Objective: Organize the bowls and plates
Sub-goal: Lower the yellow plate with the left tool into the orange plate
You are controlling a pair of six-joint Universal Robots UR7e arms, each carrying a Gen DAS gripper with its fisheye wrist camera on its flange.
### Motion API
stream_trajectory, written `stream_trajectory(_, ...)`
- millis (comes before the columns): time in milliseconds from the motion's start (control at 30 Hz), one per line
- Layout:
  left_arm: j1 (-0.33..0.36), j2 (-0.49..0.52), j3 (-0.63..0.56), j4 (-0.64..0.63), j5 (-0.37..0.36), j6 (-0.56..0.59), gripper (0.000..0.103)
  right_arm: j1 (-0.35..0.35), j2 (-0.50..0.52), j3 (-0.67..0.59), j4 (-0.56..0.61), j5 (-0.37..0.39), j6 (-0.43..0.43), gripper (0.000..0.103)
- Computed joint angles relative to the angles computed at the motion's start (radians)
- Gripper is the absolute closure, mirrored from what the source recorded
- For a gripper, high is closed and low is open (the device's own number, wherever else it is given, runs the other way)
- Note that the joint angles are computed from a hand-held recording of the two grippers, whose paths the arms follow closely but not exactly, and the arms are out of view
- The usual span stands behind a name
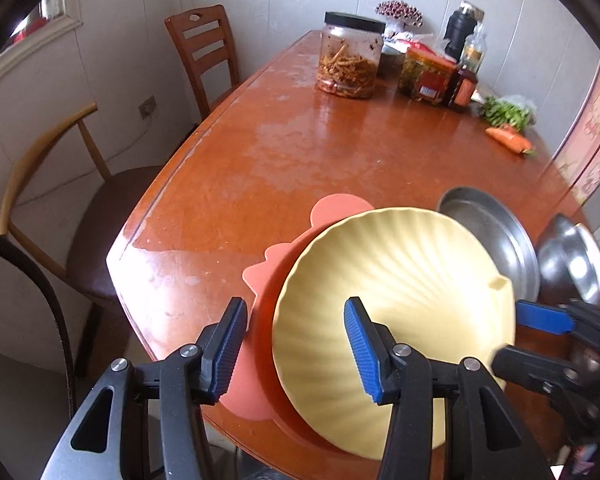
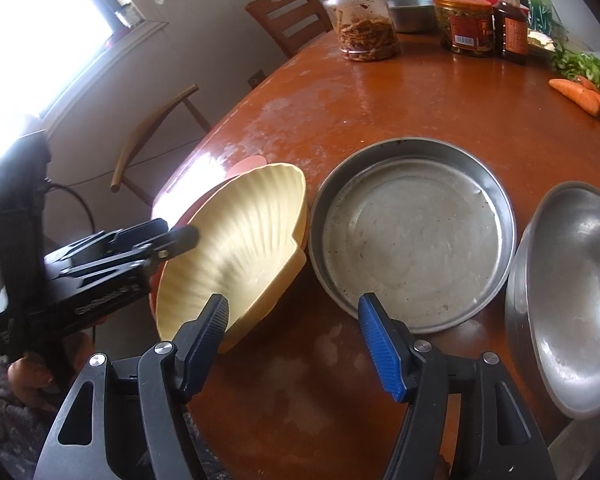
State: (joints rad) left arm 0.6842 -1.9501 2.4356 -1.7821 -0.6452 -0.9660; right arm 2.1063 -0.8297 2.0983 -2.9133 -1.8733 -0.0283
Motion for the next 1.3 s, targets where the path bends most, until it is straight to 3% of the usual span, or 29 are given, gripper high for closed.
stream_trajectory(167,0.036,0.065,-0.027,0.083,0.035,-0.077,0.051,0.011,-0.006,0.010,-0.019,-0.019,-0.030,0.029)
stream_trajectory(433,0.070,0.050,-0.019,0.012,0.047,-0.035,0.046,0.022,0.013,0.002,-0.010,-0.024,-0.092,0.027)
stream_trajectory(633,0.078,0.057,-0.023,-0.001,0.053,-0.027,0.045,0.008,-0.012,0.021,0.036,0.056,-0.123,0.027)
stream_trajectory(767,0.085,0.057,-0.021,-0.016,0.049,-0.017,0.045,0.019,-0.014,0.033,0.040,0.028,-0.130,0.026)
stream_trajectory(1000,0.092,0.063,-0.022,-0.033,0.050,-0.007,0.045,0.052,-0.004,0.033,-0.051,-0.043,-0.205,0.026)
stream_trajectory(1300,0.125,0.077,-0.033,-0.104,0.053,0.053,0.042,0.042,-0.007,0.022,-0.012,-0.025,-0.270,0.025)
